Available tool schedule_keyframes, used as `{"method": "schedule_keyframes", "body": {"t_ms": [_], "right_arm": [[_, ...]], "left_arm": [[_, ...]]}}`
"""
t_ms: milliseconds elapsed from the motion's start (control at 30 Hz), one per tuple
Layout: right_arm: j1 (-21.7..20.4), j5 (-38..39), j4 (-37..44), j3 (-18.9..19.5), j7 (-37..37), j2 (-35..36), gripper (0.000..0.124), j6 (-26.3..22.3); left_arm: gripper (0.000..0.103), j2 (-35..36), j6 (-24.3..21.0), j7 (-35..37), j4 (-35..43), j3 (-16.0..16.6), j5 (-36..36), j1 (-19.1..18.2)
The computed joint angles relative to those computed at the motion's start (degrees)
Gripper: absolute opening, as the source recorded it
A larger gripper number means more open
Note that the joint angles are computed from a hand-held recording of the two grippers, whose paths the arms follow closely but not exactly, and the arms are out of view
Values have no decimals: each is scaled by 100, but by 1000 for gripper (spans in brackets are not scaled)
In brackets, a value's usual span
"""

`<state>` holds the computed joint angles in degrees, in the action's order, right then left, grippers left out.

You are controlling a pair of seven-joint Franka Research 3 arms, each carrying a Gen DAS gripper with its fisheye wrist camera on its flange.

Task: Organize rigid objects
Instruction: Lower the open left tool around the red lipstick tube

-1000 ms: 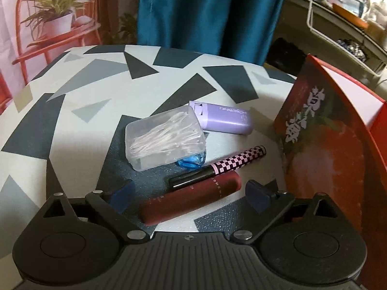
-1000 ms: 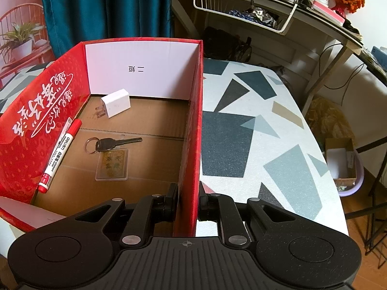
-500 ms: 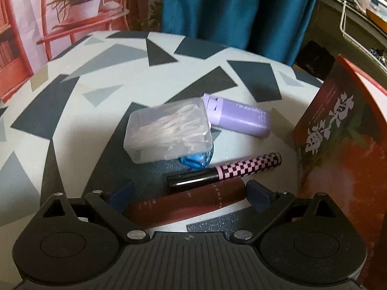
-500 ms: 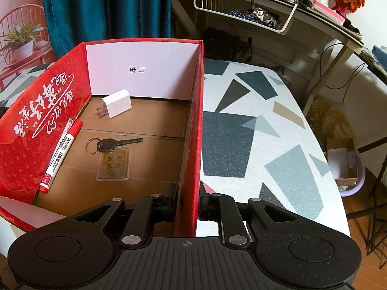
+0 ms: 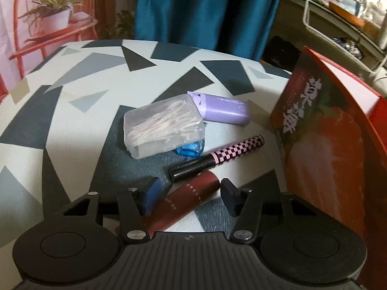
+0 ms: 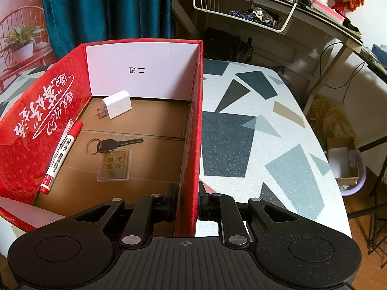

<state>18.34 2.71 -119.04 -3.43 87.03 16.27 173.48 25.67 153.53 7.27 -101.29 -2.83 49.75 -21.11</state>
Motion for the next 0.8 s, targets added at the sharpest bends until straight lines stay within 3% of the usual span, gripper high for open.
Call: {"method": "schedule_keyframes", "body": {"t_ms": [67,133,300,400,467,567,800], "right_arm": [[27,-20,11,-24,25,7,15,-3],[22,-17,8,-19,23,6,15,-2],[18,-12,8,-14,19,4,15,-5],[14,-7,6,-9,16,3,16,-1],[13,-5,5,-9,13,3,16,1],[18,-6,3,-12,18,-1,16,0],[-17,47,13,40,-30,-8,17,-23]], "left_arm": [[77,-99,322,178,-205,-59,-66,137],[85,-207,497,37,-366,34,56,101],[90,-515,651,-90,-738,-28,46,196],[86,-739,986,-468,-1037,154,732,52],[69,-798,814,-247,-1085,25,831,88],[54,-800,724,197,-1141,-174,609,225],[51,-859,-28,537,-1164,-334,60,250]]}}
